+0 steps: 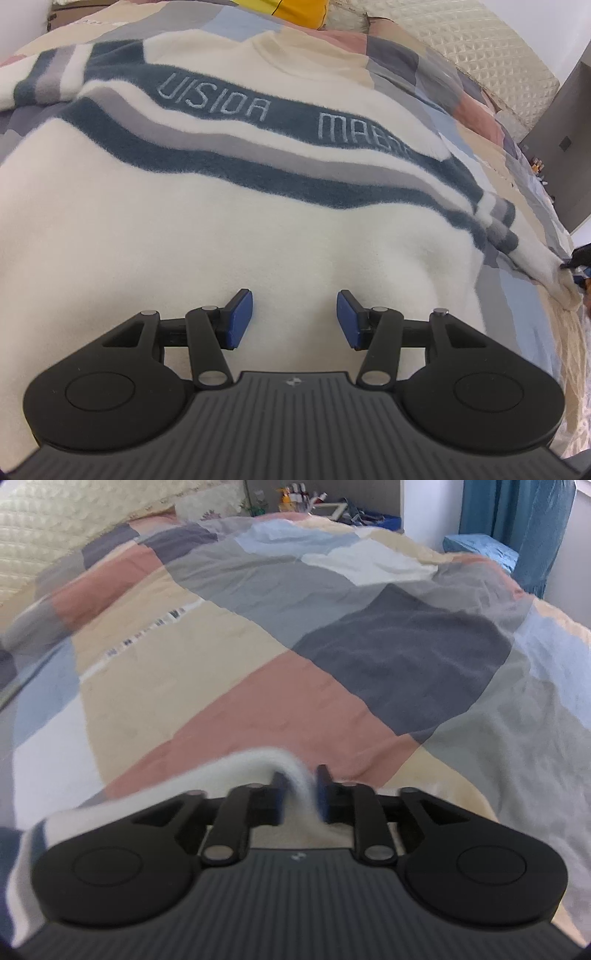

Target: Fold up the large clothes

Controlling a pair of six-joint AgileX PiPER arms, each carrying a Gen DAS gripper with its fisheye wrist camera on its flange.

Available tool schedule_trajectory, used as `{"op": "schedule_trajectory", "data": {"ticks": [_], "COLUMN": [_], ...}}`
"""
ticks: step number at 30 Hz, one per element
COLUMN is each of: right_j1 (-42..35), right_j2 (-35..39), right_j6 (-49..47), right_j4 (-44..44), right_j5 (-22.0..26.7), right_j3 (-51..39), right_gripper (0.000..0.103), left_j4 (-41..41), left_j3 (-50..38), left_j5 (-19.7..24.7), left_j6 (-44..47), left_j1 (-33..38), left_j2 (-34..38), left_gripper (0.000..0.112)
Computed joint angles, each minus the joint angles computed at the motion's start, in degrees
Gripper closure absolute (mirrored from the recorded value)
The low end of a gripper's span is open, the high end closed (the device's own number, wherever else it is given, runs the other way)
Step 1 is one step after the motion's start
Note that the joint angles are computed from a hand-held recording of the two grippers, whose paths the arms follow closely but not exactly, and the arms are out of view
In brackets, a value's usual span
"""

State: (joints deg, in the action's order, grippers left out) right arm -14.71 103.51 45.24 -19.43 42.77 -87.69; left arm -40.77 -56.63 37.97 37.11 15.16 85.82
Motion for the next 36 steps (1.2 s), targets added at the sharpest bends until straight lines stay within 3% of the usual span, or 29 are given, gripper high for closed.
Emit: {"op": "schedule_trajectory", "data": {"ticks": [2,3,10,13,18,22,27,31,36], "right_j1": [0.51,0.74,6.54,12.44,28.87,42.23,55.22,63.66,70.83], "right_j2": [-2.56,-3.86,-13.49,-17.05,-22.95,-26.82,-29.96,-34.91,-38.79], "right_j6": [0.34,0.14,-3.93,-4.64,-1.63,5.53,12.6,24.52,35.64], "right_j4": [-0.13,0.12,3.65,3.5,-1.19,-5.3,-7.11,-8.67,-15.41], "right_j5": [0.1,-0.07,6.04,11.46,20.47,24.09,25.01,20.76,15.8], "right_j3": [1.13,1.75,1.43,-0.78,-3.28,-2.61,1.0,9.78,19.02], "right_gripper": [0.038,0.032,0.032,0.032,0.032,0.032,0.032,0.032,0.032], "left_j4": [0.98,1.52,-0.85,-3.76,-6.5,-8.95,-13.15,-15.59,-13.97], "left_j3": [1.03,1.36,4.75,5.39,6.69,8.11,9.88,11.31,14.54], "left_j5": [-1.79,-2.35,-4.12,-1.85,2.72,6.74,14.99,23.8,25.2], "left_j6": [-0.19,-0.59,3.39,6.87,10.37,13.56,19.57,22.09,22.22], "left_j1": [-1.06,-1.45,0.09,2.83,5.9,7.6,9.45,9.99,3.57], "left_j2": [-0.79,-1.07,-5.93,-8.08,-12.61,-16.26,-20.43,-22.28,-24.31], "left_gripper": [0.056,0.056,0.056,0.056,0.056,0.056,0.056,0.059,0.065]}}
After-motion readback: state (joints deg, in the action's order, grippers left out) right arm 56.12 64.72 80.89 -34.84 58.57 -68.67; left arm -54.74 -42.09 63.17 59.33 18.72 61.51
